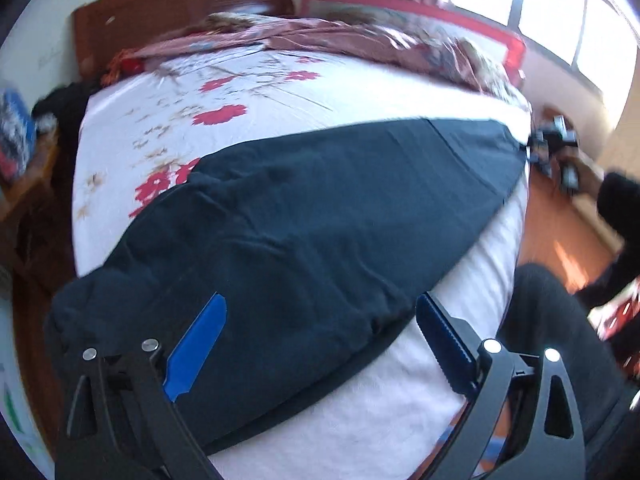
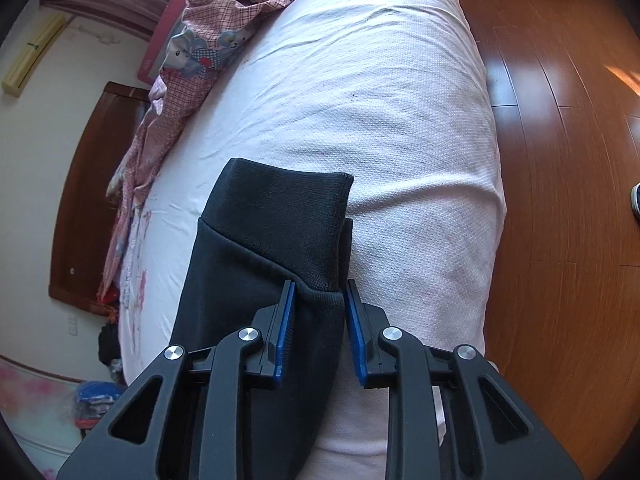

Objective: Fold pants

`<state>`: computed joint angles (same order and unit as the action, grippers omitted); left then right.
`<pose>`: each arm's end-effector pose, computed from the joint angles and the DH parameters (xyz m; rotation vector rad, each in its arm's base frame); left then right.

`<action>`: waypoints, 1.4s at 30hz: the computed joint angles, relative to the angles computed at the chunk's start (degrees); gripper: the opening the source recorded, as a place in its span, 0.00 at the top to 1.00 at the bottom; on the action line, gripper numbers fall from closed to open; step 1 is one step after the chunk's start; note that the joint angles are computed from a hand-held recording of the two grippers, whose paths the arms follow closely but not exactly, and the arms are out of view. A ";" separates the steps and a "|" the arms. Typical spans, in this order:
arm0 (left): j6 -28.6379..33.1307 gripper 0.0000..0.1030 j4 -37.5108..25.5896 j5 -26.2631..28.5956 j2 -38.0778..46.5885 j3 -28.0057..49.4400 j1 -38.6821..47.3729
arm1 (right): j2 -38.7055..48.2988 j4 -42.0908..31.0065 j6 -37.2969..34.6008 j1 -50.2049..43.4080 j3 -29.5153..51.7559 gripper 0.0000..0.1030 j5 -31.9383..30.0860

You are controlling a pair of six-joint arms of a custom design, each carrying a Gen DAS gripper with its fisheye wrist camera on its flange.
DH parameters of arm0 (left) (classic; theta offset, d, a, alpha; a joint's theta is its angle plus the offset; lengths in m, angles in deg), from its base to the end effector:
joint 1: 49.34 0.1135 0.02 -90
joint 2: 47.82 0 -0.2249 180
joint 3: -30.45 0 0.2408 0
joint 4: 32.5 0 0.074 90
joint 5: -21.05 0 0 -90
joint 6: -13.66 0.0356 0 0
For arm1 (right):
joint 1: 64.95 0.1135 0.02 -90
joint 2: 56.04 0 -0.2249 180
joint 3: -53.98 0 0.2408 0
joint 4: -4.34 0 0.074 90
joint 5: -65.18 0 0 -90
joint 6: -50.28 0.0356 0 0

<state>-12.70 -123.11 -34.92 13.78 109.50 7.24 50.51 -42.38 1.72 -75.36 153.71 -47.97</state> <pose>0.1118 0.1332 0.2845 0.2654 2.4736 -0.0601 0.3828 -0.0561 0.2146 0.9567 2.3601 0.7253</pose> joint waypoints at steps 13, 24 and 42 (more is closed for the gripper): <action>11.11 0.46 4.69 -10.02 -5.17 -8.34 -3.67 | 0.18 -0.20 -0.11 -0.60 -0.02 0.77 -1.18; 13.95 0.79 -1.22 -7.44 2.00 -1.84 -0.32 | 0.72 -0.70 -0.50 -0.70 0.69 0.77 -1.52; 23.49 0.31 -12.75 -4.39 -3.10 3.38 2.80 | 2.64 -2.83 -0.80 -1.48 3.27 0.77 -3.46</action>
